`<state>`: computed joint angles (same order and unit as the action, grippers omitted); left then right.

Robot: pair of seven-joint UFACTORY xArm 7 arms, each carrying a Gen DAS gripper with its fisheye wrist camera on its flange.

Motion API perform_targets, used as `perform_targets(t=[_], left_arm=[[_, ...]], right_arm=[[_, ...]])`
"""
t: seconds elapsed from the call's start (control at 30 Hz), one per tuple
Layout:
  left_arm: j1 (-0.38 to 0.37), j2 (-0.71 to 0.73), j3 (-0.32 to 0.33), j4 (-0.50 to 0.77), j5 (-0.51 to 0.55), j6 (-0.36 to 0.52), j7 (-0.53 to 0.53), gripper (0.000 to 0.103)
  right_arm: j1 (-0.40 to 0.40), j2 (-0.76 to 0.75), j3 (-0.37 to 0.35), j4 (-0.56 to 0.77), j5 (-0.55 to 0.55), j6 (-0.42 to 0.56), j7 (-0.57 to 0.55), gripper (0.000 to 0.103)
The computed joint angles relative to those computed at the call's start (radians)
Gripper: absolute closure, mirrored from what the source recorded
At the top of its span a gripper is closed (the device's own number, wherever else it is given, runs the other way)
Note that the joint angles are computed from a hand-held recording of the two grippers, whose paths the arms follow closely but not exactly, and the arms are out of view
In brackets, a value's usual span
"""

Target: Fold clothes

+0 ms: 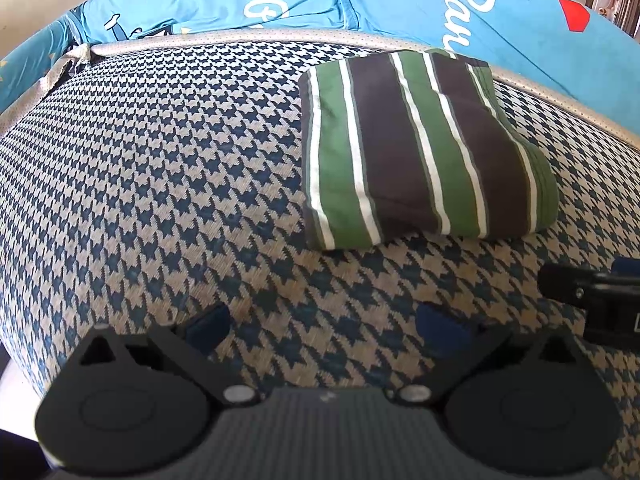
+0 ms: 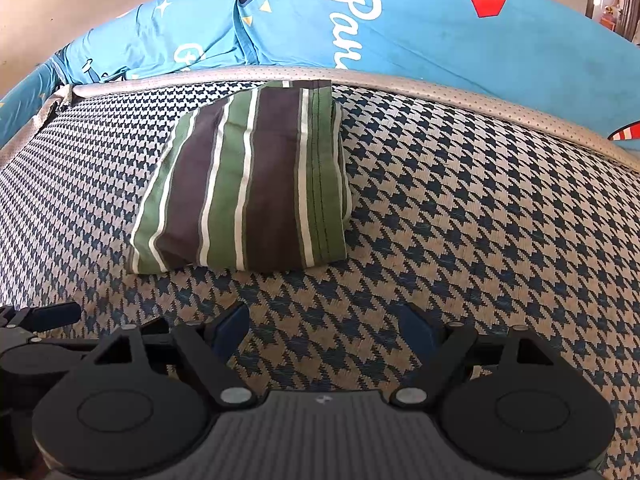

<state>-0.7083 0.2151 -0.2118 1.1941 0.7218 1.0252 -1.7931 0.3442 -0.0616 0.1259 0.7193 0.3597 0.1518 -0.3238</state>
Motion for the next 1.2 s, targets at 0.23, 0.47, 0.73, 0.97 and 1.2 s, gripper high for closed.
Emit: perform_targets(t=[0.23,0.47,0.73,0.97,1.2], left_arm=[[0.000,-0.002,0.000,-0.003,-0.001,-0.004,0.000,0.000],[0.004,-0.004,0.000,-0.006,-0.003,-0.004,0.000,0.000],[0.004,0.000,0.000,-0.002,-0.003,-0.001,0.003,0.000],[0.001,0.006,0.002,0.004,-0.004,0.004,0.008,0.000],[-0.001,0.010,0.003,0.008,-0.011,0.006,0.012,0.000]], right_arm=[[-0.001,0.001,0.000,0.002,-0.004,0.002,0.000,0.021],[-0.003,0.003,0.003,0.005,-0.019,0.007,0.012,0.021],[-0.004,0.005,0.005,0.009,-0.028,0.009,0.019,0.021],[-0.007,0.008,0.008,0.014,-0.043,0.013,0.033,0.021],[-0.007,0.013,0.011,0.015,-0.052,0.012,0.042,0.021]])
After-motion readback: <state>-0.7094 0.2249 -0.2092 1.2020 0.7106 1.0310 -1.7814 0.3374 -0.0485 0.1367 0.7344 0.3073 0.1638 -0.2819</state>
